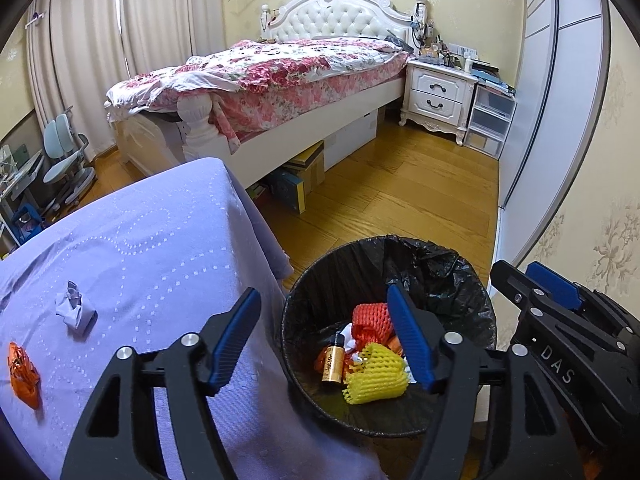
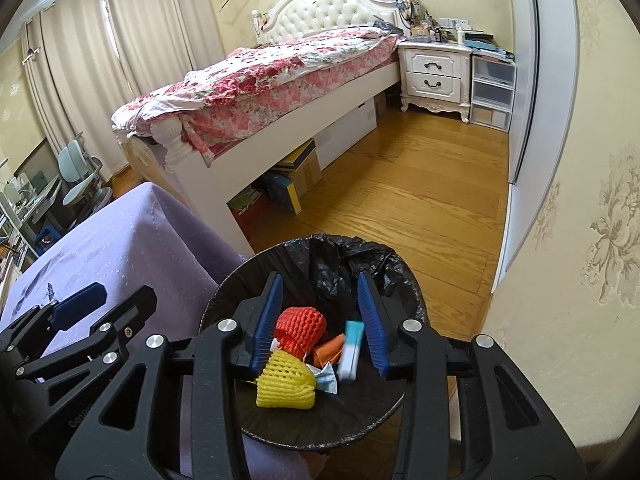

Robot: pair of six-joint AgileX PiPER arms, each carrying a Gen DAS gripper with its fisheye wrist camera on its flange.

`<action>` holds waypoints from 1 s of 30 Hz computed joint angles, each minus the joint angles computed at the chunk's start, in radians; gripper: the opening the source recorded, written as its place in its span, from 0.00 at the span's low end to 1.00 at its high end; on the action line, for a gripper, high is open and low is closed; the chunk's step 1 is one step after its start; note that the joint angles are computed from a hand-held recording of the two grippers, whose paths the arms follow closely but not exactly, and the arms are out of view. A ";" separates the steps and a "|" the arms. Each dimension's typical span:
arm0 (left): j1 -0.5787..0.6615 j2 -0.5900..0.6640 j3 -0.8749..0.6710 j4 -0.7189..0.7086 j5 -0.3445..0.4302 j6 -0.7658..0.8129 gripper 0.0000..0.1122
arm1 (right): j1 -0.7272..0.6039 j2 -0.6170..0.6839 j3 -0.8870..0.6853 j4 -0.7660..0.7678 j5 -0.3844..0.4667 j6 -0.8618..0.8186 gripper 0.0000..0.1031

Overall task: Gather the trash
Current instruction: 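Carry bottle and tube over the black bin and open both tools to drop them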

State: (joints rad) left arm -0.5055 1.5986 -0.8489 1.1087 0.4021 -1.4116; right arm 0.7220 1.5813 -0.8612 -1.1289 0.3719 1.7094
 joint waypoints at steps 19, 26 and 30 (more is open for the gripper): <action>0.043 -0.148 0.112 -0.046 0.021 0.024 0.69 | 0.076 -0.035 0.003 0.023 0.088 0.011 0.71; 0.079 -0.251 0.199 -0.079 0.028 0.057 0.69 | 0.173 -0.045 0.006 0.032 0.123 0.028 0.73; 0.123 -0.316 0.258 -0.100 0.028 0.090 0.69 | 0.231 -0.034 -0.017 0.060 0.135 0.013 0.73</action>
